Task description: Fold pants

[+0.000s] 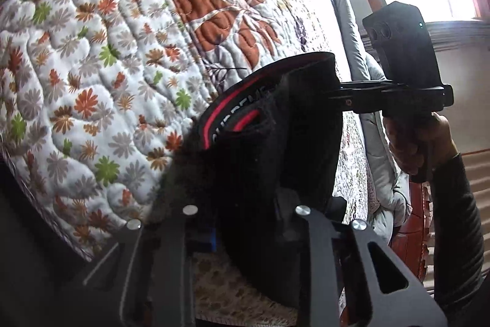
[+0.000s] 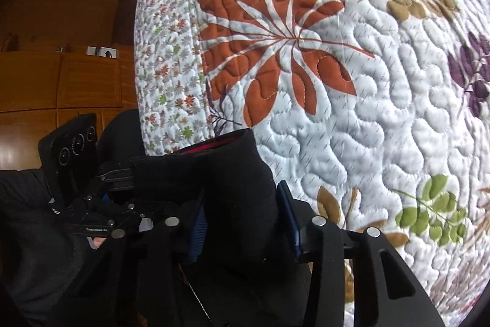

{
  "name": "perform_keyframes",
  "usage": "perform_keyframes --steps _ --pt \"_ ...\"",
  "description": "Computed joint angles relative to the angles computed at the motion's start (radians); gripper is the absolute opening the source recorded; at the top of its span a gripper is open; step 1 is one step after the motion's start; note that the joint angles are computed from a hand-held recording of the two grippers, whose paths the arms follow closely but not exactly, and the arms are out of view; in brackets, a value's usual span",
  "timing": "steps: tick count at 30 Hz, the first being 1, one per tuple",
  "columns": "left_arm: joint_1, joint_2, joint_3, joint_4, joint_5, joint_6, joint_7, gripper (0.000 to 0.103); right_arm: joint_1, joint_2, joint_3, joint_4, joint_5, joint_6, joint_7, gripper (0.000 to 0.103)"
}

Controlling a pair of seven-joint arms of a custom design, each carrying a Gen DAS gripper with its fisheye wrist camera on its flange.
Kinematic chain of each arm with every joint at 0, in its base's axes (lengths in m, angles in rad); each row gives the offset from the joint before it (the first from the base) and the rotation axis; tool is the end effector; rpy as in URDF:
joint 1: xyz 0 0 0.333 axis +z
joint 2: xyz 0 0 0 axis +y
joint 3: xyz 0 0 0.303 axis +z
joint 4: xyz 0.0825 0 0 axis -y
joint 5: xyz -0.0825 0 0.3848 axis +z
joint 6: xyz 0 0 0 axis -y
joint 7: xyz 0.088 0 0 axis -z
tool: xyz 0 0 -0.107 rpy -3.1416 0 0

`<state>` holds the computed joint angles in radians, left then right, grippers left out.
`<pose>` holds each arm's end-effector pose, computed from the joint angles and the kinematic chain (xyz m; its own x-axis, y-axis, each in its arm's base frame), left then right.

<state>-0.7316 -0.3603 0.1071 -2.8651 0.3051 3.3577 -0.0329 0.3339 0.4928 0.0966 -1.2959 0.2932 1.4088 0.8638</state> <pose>0.3046 -0.2611 0.3787 0.3708 -0.5612 0.7400 -0.7500 -0.6509 -0.1178 0.5838 0.2930 0.4340 0.7845 -0.3909 -0.4813 -0.4144 -0.9080 0.0620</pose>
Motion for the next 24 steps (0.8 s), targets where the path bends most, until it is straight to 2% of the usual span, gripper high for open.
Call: perform_keyframes --steps 4,5,11,24 --pt "0.026 -0.040 -0.044 0.021 -0.011 -0.047 0.030 0.022 0.001 -0.092 -0.005 -0.070 -0.015 0.039 -0.005 0.041" --pt "0.054 -0.047 -0.095 0.026 -0.025 -0.058 0.031 0.022 0.000 -0.111 -0.006 -0.083 -0.018 0.046 -0.007 0.041" --pt "0.132 -0.078 -0.232 0.111 -0.065 -0.151 0.100 0.020 -0.010 -0.262 -0.014 -0.187 -0.040 0.094 -0.020 0.038" --pt "0.174 -0.149 -0.371 0.197 -0.134 -0.241 0.243 0.018 -0.027 -0.538 -0.016 -0.369 -0.110 0.185 -0.006 0.032"
